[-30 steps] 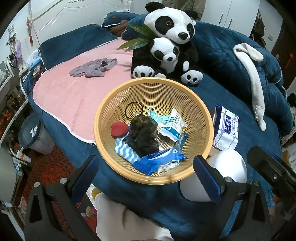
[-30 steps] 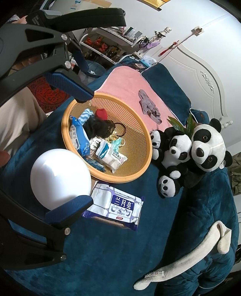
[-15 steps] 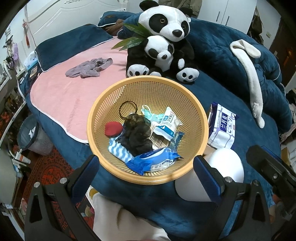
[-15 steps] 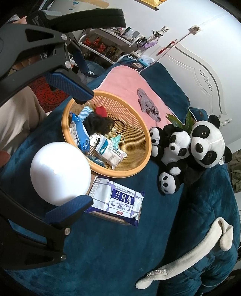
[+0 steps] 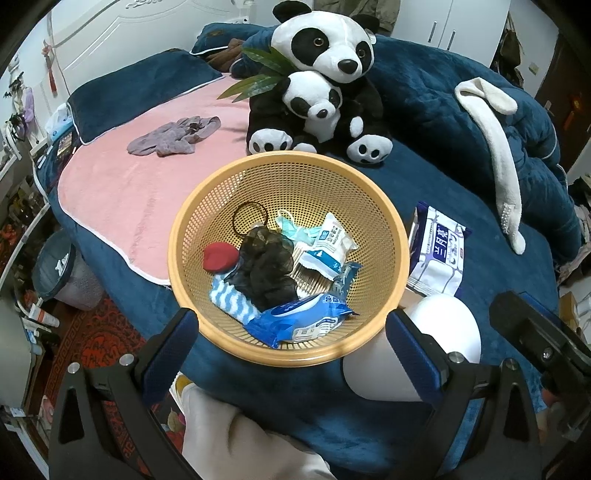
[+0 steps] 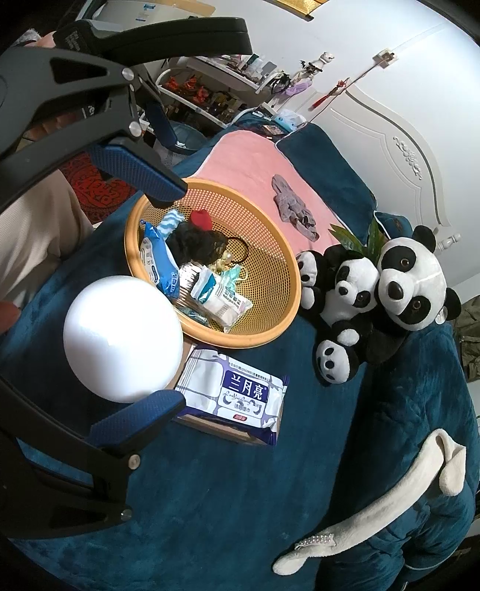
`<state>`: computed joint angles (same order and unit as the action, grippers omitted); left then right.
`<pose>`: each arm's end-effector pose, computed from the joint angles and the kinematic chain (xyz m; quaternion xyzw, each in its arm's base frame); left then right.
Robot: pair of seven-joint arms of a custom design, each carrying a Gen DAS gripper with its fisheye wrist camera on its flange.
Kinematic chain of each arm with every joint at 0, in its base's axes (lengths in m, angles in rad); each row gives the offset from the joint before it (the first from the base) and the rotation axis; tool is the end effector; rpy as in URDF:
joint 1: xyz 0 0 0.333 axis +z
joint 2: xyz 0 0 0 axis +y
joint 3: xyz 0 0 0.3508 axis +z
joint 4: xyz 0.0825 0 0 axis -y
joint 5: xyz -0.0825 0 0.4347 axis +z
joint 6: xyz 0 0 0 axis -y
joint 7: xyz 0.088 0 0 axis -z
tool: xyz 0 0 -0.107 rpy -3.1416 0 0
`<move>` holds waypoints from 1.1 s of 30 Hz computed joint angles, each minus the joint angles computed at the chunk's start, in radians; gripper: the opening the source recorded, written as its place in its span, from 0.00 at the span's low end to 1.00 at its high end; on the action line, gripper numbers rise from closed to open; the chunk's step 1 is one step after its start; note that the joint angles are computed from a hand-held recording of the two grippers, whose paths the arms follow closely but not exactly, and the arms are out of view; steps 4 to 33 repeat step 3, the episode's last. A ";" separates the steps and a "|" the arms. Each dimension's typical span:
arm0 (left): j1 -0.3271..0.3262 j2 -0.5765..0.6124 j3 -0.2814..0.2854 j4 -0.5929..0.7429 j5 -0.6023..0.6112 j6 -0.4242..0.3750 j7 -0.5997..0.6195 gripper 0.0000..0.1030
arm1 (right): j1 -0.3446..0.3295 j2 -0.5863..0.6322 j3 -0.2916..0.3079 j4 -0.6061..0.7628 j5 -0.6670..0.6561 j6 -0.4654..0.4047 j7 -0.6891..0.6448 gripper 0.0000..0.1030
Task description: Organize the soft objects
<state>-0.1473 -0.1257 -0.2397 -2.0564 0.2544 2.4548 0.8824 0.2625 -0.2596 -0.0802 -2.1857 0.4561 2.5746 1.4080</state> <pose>0.5574 -0.2335 0.5646 -0.7249 0.6294 -0.2175 0.1761 0.5531 0.0907 0.5850 -0.6712 0.6481 -0.0832 0.3501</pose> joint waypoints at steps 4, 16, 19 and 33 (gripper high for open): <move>-0.001 -0.002 -0.002 -0.001 0.003 -0.001 -0.001 0.98 | -0.002 -0.004 -0.004 -0.004 0.004 0.001 -0.006 1.00; -0.001 -0.002 -0.002 -0.001 0.003 -0.001 -0.001 0.98 | -0.002 -0.004 -0.004 -0.004 0.004 0.001 -0.006 1.00; -0.001 -0.002 -0.002 -0.001 0.003 -0.001 -0.001 0.98 | -0.002 -0.004 -0.004 -0.004 0.004 0.001 -0.006 1.00; -0.001 -0.002 -0.002 -0.001 0.003 -0.001 -0.001 0.98 | -0.002 -0.004 -0.004 -0.004 0.004 0.001 -0.006 1.00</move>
